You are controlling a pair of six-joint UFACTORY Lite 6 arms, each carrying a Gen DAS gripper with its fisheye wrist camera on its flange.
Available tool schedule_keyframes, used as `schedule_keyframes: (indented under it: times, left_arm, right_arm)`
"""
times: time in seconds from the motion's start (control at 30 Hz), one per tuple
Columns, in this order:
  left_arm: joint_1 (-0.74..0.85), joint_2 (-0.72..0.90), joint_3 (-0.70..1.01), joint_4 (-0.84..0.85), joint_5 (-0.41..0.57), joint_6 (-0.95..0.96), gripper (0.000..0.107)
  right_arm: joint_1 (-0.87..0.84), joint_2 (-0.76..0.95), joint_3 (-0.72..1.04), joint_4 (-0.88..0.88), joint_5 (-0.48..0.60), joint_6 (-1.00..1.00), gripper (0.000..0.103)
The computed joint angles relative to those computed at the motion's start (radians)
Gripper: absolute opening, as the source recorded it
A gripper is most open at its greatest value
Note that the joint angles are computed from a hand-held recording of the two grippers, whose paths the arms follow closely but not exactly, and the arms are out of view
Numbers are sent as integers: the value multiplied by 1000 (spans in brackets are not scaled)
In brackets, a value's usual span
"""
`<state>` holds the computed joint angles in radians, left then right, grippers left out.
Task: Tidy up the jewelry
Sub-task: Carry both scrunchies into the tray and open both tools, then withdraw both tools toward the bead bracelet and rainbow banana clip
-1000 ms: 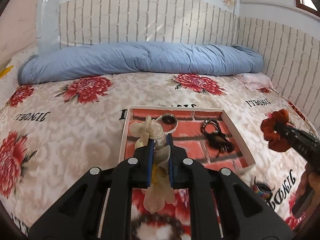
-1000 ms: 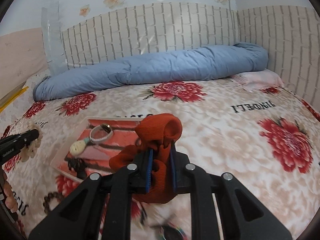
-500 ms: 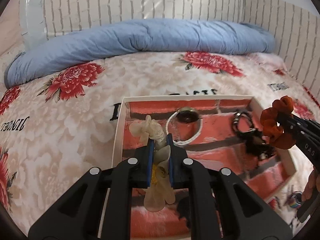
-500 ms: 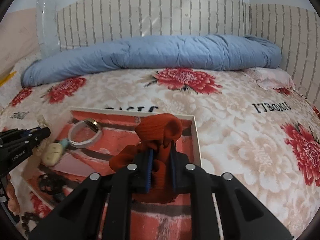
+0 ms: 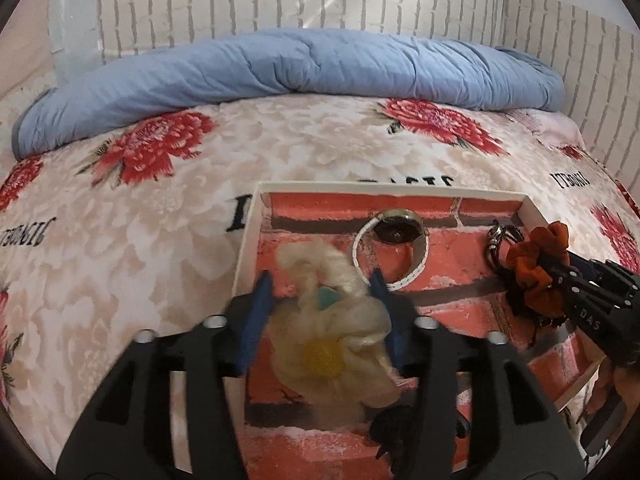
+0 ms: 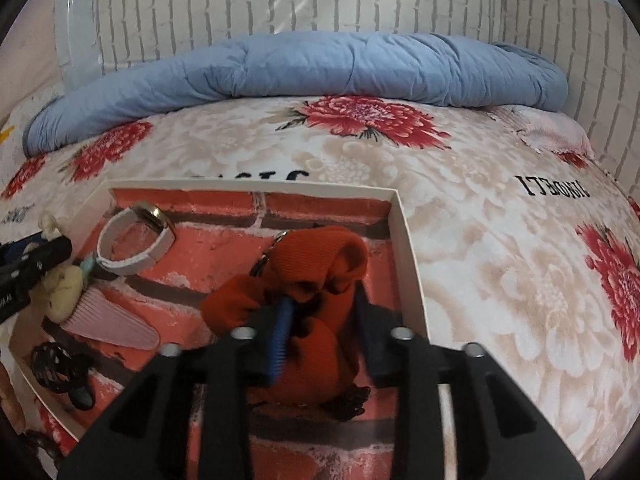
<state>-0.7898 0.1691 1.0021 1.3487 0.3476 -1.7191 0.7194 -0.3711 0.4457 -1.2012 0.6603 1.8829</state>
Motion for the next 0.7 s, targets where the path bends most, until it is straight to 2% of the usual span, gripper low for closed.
schedule_keyframes:
  times: [0.03,0.07,0.13,0.23,0.33,0.5,0.63,0.7]
  left_arm:
    - [-4,-16,-10,14,4,-17,66]
    - [-11,-36,-22,31,14,-38,74]
    - [-26,-68,-38,58,43,-74,82]
    - [-43,-130,-67,38,69,-68,91]
    - [-74,-196,-92,-15,109,-25,97]
    - [-134,-327,-136,-122,199,59,98]
    - [-210,-440,-179,-195,300,116,98]
    - [-263,-506,-208,-226,369,132,98]
  right_arm:
    - [4,-14,-3,-1,9,4,55]
    - [14,-32,-8,0,23,6,58]
    - [24,-87,-24,9,34,3,74]
    - [35,-149,-38,23,49,-2,84]
    - [75,-196,-38,55,100,-34,87]
    - [195,-289,-21,125,255,-84,88]
    - [380,-407,-12,184,478,-84,91]
    - [526,-461,-6,203,633,-42,92]
